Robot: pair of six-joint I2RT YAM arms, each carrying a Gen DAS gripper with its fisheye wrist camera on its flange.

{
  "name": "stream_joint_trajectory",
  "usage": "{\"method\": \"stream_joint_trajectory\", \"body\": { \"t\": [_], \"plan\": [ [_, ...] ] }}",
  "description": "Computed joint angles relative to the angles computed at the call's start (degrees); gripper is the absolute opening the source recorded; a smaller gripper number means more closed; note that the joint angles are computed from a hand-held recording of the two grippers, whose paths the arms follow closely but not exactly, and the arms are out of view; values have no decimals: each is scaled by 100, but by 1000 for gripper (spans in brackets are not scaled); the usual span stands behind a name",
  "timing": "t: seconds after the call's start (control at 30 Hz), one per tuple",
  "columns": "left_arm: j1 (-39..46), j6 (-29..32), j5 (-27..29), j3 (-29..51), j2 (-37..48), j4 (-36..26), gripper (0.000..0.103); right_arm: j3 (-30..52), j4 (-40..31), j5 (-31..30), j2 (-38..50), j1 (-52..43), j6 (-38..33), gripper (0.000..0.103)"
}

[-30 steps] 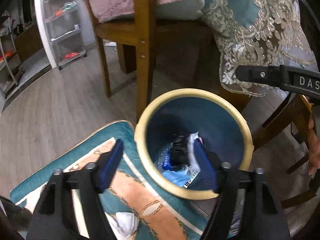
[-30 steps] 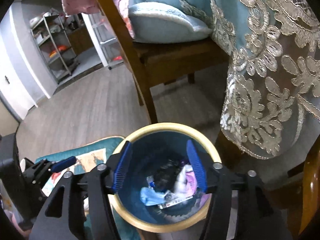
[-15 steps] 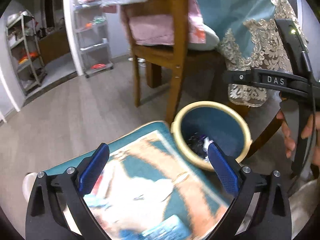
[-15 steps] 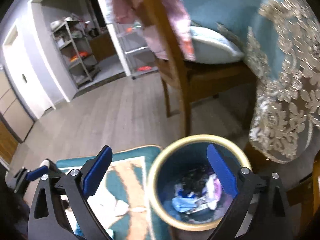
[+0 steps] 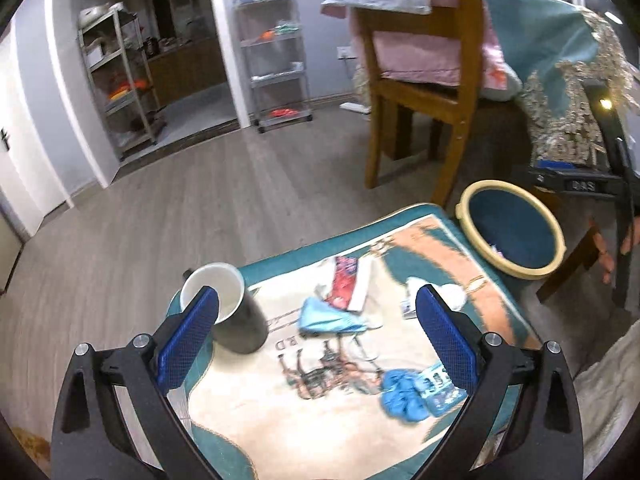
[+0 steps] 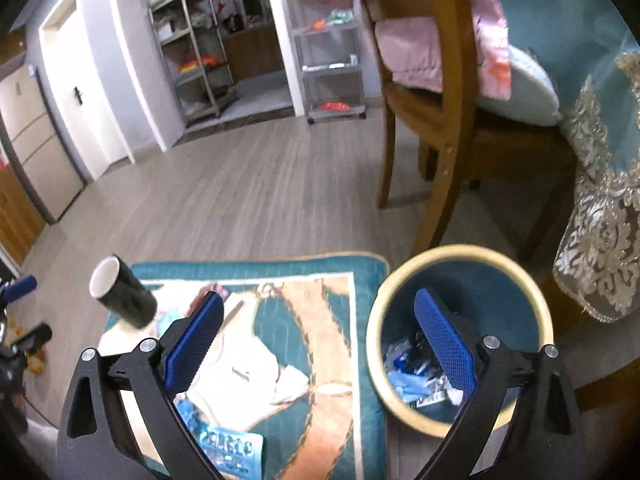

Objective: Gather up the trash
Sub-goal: 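Move both grippers back over the cushion toward the mask and tissue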

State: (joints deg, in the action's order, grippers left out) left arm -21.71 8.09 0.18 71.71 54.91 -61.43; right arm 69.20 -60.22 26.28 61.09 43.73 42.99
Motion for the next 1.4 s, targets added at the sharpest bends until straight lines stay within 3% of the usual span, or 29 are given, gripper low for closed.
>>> {"method": "stream_joint_trajectory", "body": {
  "t": [0.13,0.6,0.77,0.97,1.2,1.4],
  "plan": [
    [266,-34,327,-359,79,309,97,-166,-2,2,133,114,80,96],
    [-243,-150,329,-1336,1168,1720,97,-858,911,-730,847,-59,-326,96],
    [-510,-99,69,-1602,1566,2078,97,-956,1080,-873,1221,-82,-476,96],
    [-447,66,110,-1618,2127,2276,97,-1190,1362,-1329,1498,-154,-676,96],
    [-152,-152,247,-1608,2497,2331,97,-1274,1630,-1782,1856,-148,-937,96],
    [51,-239,391,-1499,2759,2347,97,-1197,1774,-1846,2077,-27,-1009,95]
  ]
}}
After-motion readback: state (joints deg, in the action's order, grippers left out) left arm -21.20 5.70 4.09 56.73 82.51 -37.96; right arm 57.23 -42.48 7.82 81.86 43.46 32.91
